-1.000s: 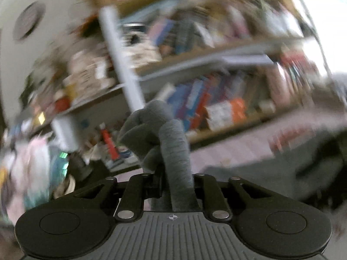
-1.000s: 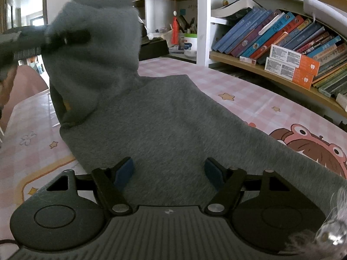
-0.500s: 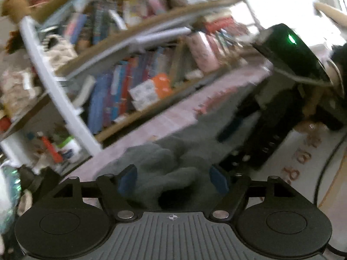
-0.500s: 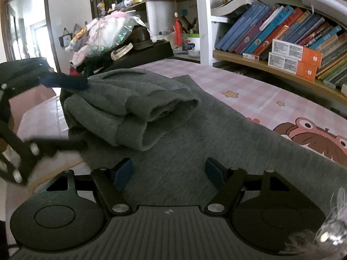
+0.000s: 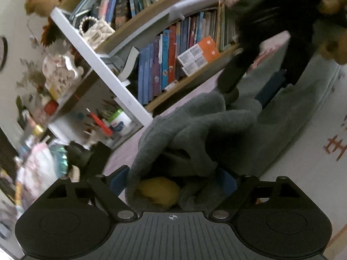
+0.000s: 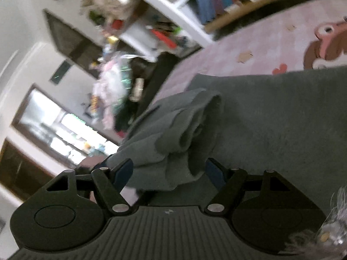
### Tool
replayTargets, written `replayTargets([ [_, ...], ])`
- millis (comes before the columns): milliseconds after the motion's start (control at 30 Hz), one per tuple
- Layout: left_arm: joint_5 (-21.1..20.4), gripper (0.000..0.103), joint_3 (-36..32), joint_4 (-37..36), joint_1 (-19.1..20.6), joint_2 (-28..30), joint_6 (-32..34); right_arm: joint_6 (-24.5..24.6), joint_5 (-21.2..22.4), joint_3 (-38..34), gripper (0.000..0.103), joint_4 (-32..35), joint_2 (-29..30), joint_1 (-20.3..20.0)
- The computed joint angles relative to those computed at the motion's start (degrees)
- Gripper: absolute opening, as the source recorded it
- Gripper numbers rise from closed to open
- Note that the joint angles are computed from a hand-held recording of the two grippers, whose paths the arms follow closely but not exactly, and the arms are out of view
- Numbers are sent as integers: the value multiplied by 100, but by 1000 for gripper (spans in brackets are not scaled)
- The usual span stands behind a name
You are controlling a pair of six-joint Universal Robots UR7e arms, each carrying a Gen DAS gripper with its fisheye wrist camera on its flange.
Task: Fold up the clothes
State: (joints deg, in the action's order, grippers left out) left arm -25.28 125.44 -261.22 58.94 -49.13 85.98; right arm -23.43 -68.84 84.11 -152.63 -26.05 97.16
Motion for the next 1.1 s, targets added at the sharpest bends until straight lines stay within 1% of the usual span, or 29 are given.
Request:
replayTargets([
  [33,20,89,-46,-97,-6,34,85,223,-103,-54,71,-68,65,49],
  [133,63,89,-147,-253,6,80,146,702,-207,-145,69,-298,216,156],
  [167,69,89,-195,-323,17,109,208,823,-229,-181,63,-353,257,189],
  [200,67,89,-257,-413,36,145,310,903,-233,-231,46,-406,309,211],
  [233,66,89,-320,-486,53,176,393,907,-200,-263,37,-452,350,224],
  [300,68,90,-450,-596,84,229,517,812,-29,-176,26,-770,367,226],
  [333,69,90,-515,-651,100,256,580,725,74,-111,24,-961,366,225],
  [400,72,91,-584,-696,117,287,609,205,526,191,22,-1507,248,188],
  [467,97,92,-629,-691,132,312,631,-220,1046,378,21,-1813,149,148],
  [567,102,92,-669,-744,116,342,665,-587,1502,486,21,-2120,108,147],
  [633,101,92,-717,-844,71,379,749,-581,1509,435,21,-2109,132,171],
  [733,101,92,-836,-963,55,442,862,-361,1508,298,21,-2026,211,187],
  [933,37,92,-1061,-1044,83,555,804,-234,1666,289,21,-2072,214,167],
  [1033,-84,92,-1067,-1110,32,611,730,-135,1721,290,21,-2104,216,153],
  [1100,-192,92,-1090,-1182,21,648,719,-164,1732,308,21,-2103,210,159],
])
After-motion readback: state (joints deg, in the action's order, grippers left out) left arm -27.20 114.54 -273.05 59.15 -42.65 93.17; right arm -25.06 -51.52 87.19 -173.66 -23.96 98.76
